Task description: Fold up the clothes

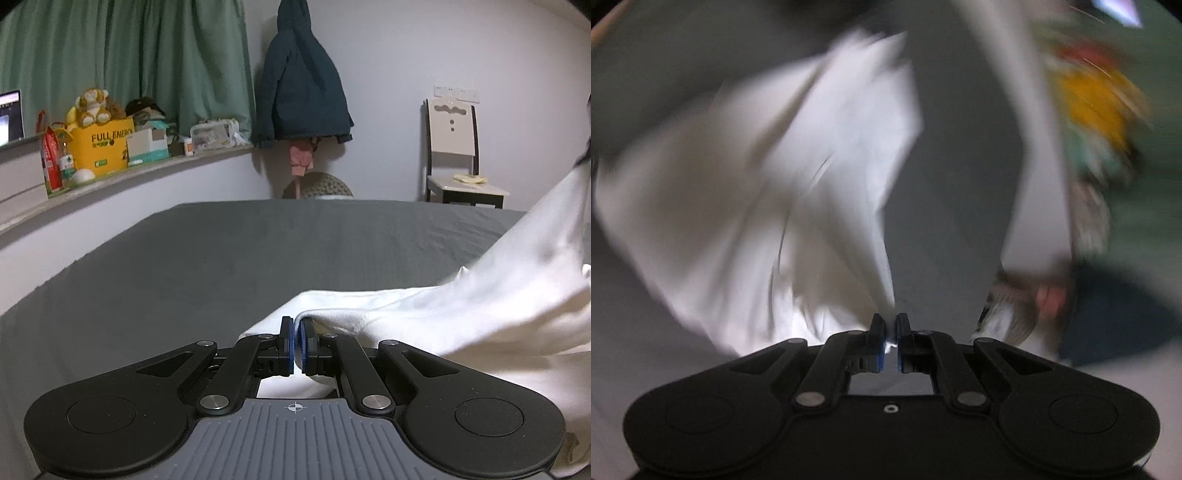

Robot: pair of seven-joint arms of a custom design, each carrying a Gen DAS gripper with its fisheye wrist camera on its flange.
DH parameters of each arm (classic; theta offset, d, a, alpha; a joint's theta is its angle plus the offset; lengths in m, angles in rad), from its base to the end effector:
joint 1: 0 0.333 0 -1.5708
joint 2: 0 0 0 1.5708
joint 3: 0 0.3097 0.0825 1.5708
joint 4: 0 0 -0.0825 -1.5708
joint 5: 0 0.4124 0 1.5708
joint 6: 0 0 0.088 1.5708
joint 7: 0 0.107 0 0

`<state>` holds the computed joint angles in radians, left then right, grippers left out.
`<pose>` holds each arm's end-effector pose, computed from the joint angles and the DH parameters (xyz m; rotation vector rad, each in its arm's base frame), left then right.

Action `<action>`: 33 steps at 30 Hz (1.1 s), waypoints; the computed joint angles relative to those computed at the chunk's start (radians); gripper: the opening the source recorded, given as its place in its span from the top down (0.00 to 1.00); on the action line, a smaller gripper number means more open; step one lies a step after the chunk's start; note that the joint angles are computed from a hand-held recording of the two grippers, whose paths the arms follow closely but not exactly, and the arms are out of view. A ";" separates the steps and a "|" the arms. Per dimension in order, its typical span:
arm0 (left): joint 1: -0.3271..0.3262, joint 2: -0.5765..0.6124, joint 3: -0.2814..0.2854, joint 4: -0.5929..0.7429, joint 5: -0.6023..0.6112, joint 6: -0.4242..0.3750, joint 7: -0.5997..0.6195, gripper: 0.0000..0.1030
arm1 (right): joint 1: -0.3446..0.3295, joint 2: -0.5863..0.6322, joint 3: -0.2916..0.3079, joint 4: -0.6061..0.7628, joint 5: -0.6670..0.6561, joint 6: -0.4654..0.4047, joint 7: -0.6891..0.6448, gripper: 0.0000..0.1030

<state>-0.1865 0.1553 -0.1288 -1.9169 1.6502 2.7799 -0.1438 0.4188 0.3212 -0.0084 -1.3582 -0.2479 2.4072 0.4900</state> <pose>0.5995 -0.2390 0.4358 -1.4912 1.5222 -0.8633 0.6713 0.2915 0.6170 -2.8222 -0.0608 -1.1133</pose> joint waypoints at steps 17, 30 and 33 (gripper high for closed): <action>-0.031 0.026 0.002 0.013 -0.140 -0.033 0.185 0.96 | 0.125 0.013 -0.185 -0.268 -0.670 0.315 0.642 0.54; -0.025 0.022 0.009 0.010 -0.135 -0.013 0.172 0.96 | 0.109 -0.020 -0.154 -0.426 -1.023 0.585 0.422 0.79; -0.023 0.024 0.009 0.012 -0.134 -0.008 0.168 0.96 | 0.082 0.004 -0.132 -0.417 -1.035 0.604 0.339 0.79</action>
<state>-0.2092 0.1796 -0.1194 -1.9048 1.5157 2.7715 0.0241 0.5004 0.3250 -0.1403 -1.7753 -1.2830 3.0113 0.8286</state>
